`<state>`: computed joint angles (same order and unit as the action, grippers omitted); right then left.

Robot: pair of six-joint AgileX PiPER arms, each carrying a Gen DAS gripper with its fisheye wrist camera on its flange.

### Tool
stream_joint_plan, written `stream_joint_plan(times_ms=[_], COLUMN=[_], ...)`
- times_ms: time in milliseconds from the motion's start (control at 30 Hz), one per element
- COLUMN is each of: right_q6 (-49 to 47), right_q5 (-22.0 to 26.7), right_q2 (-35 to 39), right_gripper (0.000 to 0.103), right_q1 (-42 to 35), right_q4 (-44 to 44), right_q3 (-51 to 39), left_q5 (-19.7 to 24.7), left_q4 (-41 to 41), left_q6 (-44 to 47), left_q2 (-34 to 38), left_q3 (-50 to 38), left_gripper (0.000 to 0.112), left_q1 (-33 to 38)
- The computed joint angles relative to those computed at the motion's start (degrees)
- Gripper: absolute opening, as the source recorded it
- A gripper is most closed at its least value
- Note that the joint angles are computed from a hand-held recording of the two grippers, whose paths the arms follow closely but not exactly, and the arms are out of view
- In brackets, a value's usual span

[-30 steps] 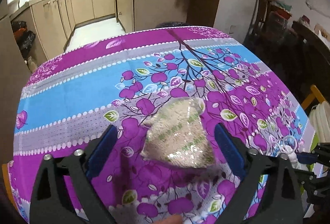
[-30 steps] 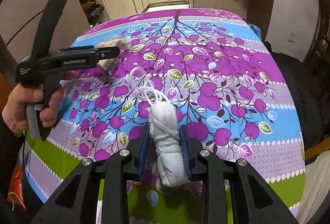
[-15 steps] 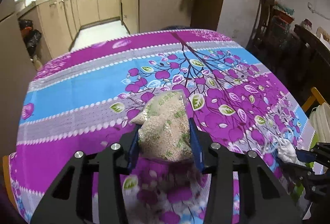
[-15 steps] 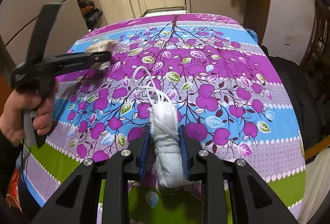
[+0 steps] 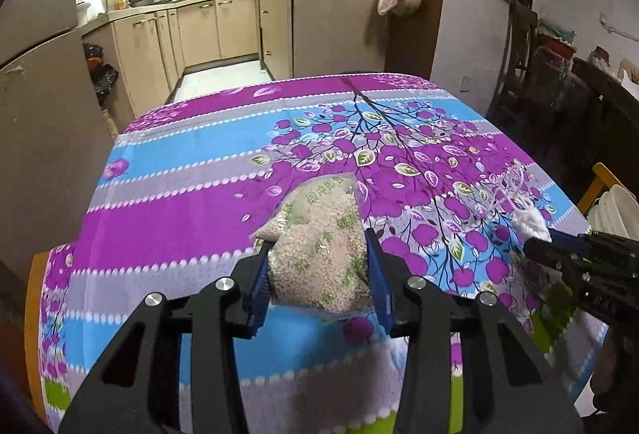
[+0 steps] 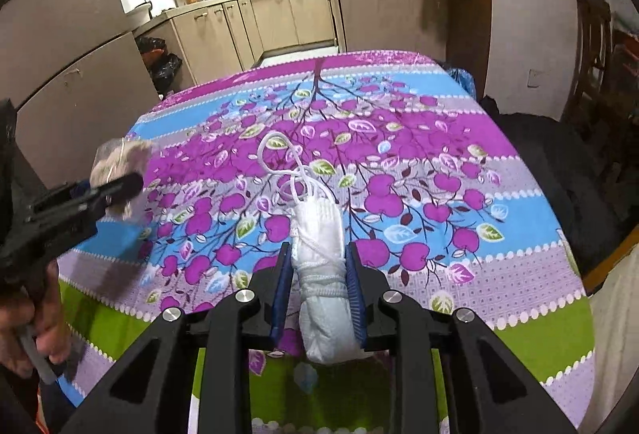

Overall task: Collect trash
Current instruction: 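Carry the granule bag and white mask over the white basin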

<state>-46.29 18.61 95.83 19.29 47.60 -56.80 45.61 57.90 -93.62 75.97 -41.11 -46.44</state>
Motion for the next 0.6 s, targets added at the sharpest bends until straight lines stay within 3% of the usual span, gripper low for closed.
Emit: stream_joint_plan(times_ms=[333, 600], right_q6=[-0.54, 8.44], right_q5=[-2.91, -1.25], right_q2=[-9.78, -21.57], right_gripper=[0.027, 0.027], right_q1=[1.98, 2.25], right_q4=[0.91, -7.19], right_q3=[5.03, 7.96], left_q5=[14.72, 22.86], left_q4=[1.28, 1.68], left_q6=[-10.43, -10.26], left_q2=[-2.92, -3.37], left_q3=[1.09, -3.22], left_gripper=[0.04, 0.041], left_q1=[-12.6, -20.33])
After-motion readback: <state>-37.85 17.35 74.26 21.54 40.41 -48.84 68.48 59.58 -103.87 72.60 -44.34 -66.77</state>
